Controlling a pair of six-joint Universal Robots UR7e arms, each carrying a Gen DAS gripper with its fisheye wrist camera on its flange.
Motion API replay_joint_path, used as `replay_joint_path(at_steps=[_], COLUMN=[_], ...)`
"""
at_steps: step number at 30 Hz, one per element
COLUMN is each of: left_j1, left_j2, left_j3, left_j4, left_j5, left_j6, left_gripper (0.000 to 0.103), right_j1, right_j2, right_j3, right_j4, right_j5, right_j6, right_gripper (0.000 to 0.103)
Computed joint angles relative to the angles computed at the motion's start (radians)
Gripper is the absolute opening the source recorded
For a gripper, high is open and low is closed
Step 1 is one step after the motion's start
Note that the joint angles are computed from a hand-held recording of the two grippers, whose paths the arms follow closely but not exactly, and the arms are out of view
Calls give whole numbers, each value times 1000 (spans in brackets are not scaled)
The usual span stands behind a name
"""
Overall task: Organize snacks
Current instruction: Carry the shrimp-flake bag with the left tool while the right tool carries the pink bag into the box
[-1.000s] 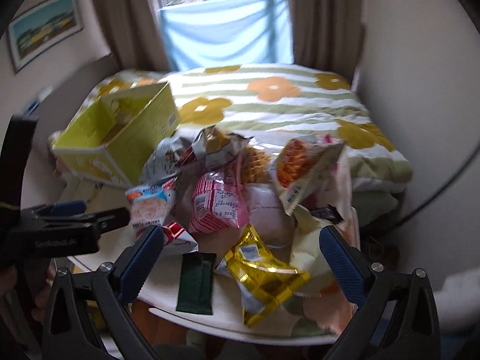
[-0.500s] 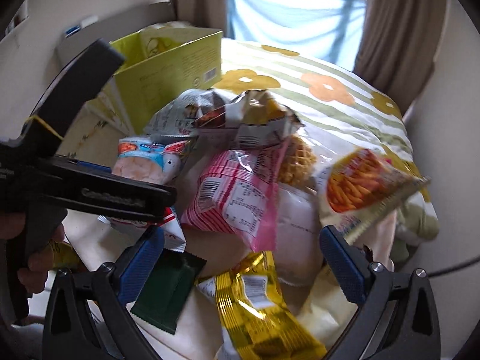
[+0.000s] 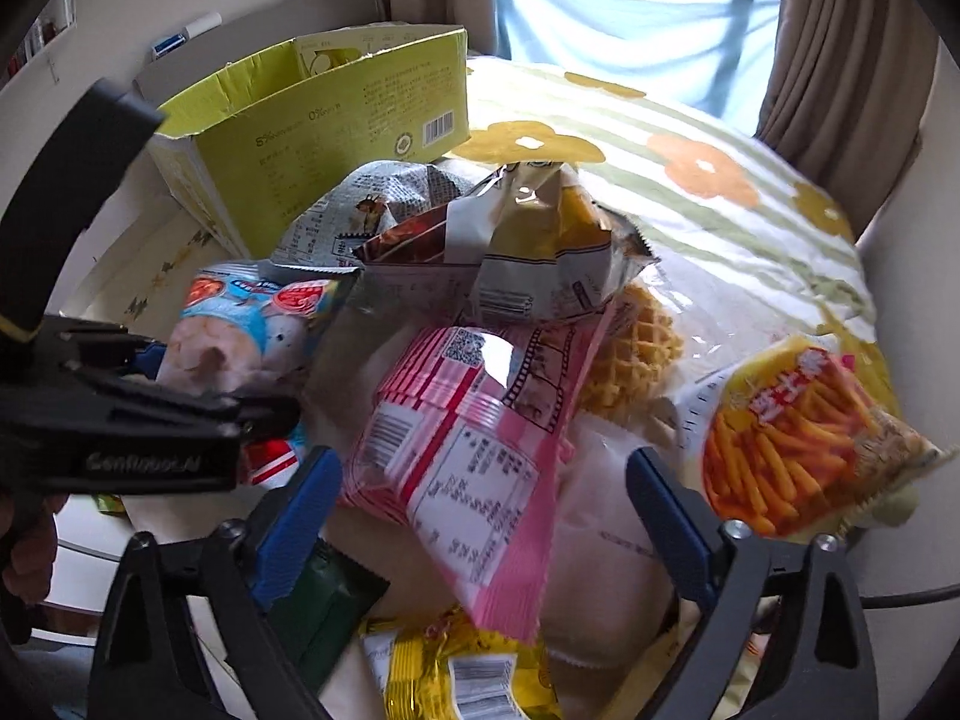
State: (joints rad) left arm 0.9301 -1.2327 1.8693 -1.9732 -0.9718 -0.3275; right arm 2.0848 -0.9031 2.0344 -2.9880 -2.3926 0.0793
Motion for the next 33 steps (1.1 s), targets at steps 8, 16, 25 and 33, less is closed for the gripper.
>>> replay_joint_path(at_steps=[8,16,25,33], left_j1=[-3,-24,-88,-128], left_j2=[-37,-78,-138,-170], left_j3=[19,32,7,-48], left_j4=[22,45,109,108], left_j5=[4,19,7,-23], left_j6=[-12,-27,-9,52], left_gripper=[57,57,57,57], right_j1=[-28,-31,25,110], right_j2=[7,-4,-59,-105], right_j3=[-26,-27,15,11], right_j4=[29,56,46,71], right_j5=[47,86,65,-13], right_j6=[1,9,100,186], right_gripper=[73,59,58,58])
